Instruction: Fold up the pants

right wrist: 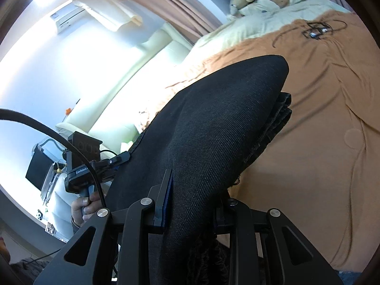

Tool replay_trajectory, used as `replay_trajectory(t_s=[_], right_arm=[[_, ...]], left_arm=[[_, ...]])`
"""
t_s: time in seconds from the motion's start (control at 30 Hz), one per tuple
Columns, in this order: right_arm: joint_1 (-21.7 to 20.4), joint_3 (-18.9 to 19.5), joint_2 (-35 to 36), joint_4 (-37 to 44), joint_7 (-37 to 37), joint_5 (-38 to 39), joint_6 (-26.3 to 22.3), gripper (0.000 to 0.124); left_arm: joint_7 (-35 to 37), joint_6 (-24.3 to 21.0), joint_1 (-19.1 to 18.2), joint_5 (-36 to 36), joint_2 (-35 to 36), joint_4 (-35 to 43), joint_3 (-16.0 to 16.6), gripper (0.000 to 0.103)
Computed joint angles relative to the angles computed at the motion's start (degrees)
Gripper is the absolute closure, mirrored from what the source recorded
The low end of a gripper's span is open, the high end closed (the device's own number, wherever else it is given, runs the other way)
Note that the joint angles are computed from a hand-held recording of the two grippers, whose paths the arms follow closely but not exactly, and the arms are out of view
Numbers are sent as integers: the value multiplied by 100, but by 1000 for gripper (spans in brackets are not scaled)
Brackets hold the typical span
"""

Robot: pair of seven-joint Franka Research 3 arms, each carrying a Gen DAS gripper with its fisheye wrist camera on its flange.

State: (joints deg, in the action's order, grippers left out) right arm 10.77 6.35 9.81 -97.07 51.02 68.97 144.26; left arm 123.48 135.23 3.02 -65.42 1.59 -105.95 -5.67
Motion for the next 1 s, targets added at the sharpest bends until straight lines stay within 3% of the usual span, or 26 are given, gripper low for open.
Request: replay_trajectory(t_s=[0.57,0.8,1.0], right_arm=[[181,280,558,1029,-237,-362,-222,101],[241,452,1155,1805,31,-785,-353,101],[296,607,1996,2935,470,-1361,-684,101]], left_arm=[[-47,-11,-46,234,-1389,-740,786,82],[69,33,-31,273,-1779,-1085,1139,82],[149,58,28,228,-1837,-1222,1371,83]])
